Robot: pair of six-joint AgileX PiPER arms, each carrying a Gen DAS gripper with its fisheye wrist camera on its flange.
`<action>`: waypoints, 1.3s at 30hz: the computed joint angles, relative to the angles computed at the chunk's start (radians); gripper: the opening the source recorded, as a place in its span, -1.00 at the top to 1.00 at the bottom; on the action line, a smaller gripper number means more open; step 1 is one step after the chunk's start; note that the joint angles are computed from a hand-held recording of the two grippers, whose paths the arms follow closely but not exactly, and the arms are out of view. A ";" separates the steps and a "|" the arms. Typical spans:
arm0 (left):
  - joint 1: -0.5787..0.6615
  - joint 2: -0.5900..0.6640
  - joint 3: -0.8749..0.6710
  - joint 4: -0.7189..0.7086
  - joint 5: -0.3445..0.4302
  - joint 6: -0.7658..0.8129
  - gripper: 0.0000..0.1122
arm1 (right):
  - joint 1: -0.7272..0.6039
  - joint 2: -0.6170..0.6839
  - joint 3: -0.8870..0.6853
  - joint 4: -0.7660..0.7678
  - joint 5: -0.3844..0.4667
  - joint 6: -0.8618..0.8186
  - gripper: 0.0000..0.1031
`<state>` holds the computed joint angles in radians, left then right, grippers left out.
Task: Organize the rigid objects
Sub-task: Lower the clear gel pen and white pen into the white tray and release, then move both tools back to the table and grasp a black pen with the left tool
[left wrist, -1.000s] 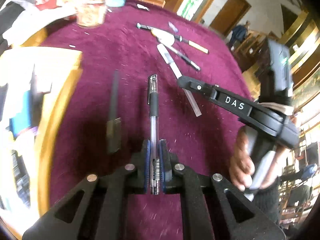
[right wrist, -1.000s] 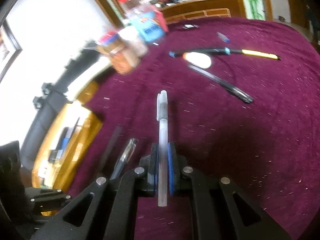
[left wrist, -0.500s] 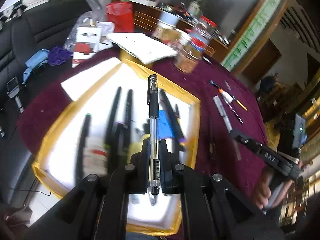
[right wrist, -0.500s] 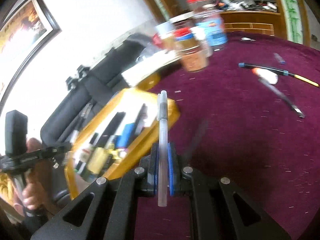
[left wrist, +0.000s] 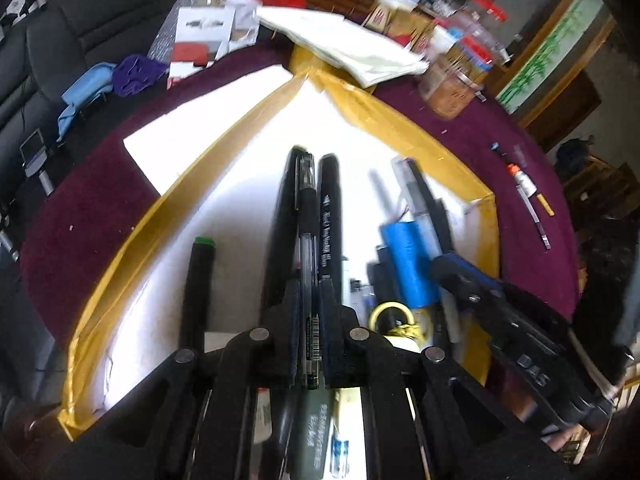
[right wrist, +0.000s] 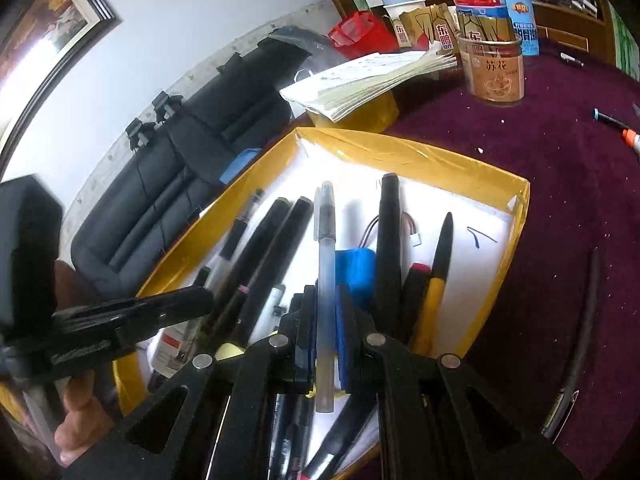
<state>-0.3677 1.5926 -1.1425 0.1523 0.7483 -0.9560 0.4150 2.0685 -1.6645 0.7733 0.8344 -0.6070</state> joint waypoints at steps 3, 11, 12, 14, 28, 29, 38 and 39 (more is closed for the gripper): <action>-0.023 0.016 -0.024 0.039 0.024 -0.029 0.88 | -0.003 0.004 -0.006 0.001 0.007 0.000 0.84; -0.082 -0.011 -0.018 0.119 0.009 -0.115 0.49 | -0.033 0.007 -0.003 0.097 0.054 -0.051 0.57; -0.102 -0.021 -0.017 0.146 0.017 -0.144 0.49 | -0.039 0.000 0.010 0.122 0.055 -0.071 0.47; -0.171 -0.041 -0.027 0.249 0.071 -0.260 0.49 | -0.054 -0.019 0.039 0.187 0.059 -0.129 0.39; -0.330 0.100 -0.279 0.040 0.031 -0.043 0.21 | -0.420 -0.009 -0.195 0.043 0.375 -0.029 0.09; -0.334 0.147 -0.330 0.020 0.040 -0.008 0.05 | -0.447 -0.004 -0.188 0.001 0.339 -0.034 0.08; -0.274 0.596 -0.927 -0.155 0.330 0.231 0.04 | -0.564 0.138 -0.259 0.043 0.341 0.043 0.09; -0.268 0.632 -0.983 -0.166 0.356 0.233 0.04 | -0.566 0.138 -0.260 0.053 0.350 0.041 0.09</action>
